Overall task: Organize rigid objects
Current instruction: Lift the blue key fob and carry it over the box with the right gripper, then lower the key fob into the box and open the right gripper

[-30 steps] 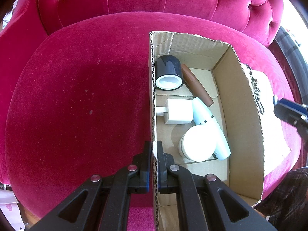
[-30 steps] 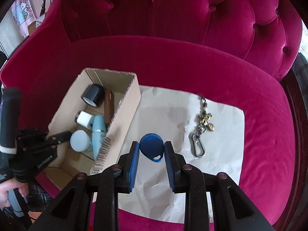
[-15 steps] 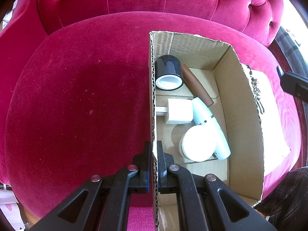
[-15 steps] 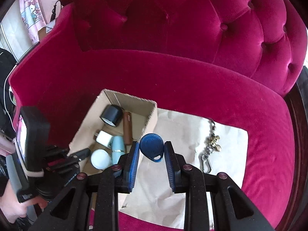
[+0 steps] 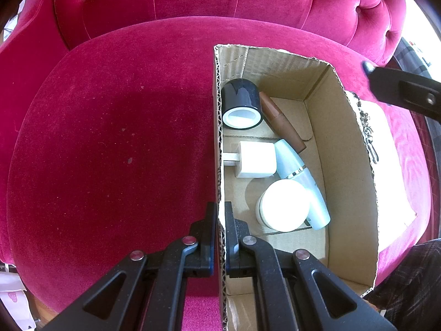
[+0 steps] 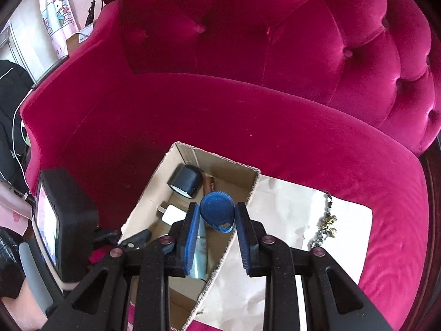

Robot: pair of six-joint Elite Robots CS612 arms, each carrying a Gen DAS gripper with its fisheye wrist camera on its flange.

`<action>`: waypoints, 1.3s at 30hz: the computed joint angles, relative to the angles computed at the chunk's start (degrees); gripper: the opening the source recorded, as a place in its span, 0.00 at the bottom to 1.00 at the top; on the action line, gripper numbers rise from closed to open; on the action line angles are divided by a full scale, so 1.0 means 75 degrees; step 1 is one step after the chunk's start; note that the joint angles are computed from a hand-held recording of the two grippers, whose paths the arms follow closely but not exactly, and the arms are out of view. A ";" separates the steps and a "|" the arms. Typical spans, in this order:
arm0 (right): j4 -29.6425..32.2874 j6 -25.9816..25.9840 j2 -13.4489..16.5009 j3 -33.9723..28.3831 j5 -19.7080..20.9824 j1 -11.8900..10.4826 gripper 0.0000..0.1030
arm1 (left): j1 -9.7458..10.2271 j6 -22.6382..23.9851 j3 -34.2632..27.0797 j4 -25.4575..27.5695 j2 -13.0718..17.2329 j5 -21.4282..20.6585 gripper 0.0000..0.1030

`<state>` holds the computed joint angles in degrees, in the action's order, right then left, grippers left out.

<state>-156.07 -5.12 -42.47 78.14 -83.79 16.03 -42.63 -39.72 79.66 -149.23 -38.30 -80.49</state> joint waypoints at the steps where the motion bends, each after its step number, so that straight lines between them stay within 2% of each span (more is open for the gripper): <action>1: 0.0048 0.0003 0.0033 -0.0051 0.0015 0.0012 0.27 | 0.0000 0.0000 0.0000 0.0000 0.0000 0.0000 0.04; 11: 0.0381 -0.0007 0.0242 -0.0355 0.0135 0.0067 0.27 | 0.0001 -0.0001 -0.0003 0.0001 0.0001 -0.0002 0.04; 24: 0.0543 -0.0081 0.0290 -0.0418 0.0201 0.0065 0.28 | 0.0002 -0.0008 0.0002 -0.0003 -0.0002 -0.0007 0.04; 27: 0.0506 -0.0129 0.0296 -0.0418 0.0082 0.0083 0.54 | 0.0001 0.0001 0.0000 -0.0005 0.0000 0.0000 0.04; 29: 0.0389 -0.0100 0.0289 -0.0384 -0.0040 0.0091 0.61 | 0.0005 -0.0012 0.0001 -0.0005 -0.0002 -0.0015 0.04; 32: 0.0434 -0.0028 0.0303 -0.0411 -0.0259 0.0093 0.76 | 0.0004 -0.0026 -0.0002 -0.0001 -0.0003 -0.0018 0.04; 34: 0.0395 -0.0025 0.0300 -0.0388 -0.0396 0.0086 0.90 | 0.0006 -0.0033 0.0005 -0.0009 -0.0007 -0.0023 0.04; 36: 0.0383 -0.0010 0.0258 -0.0336 -0.0411 0.0056 0.97 | -0.0001 0.0003 0.0000 0.0011 -0.0007 0.0008 0.04; 39: 0.0287 0.0046 0.0218 -0.0253 -0.0421 0.0022 0.99 | -0.0005 -0.0012 -0.0019 0.0026 0.0004 0.0011 0.04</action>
<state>-153.91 -4.78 -40.83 76.24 -86.94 16.20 -42.67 -39.81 79.52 -149.03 -38.27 -80.41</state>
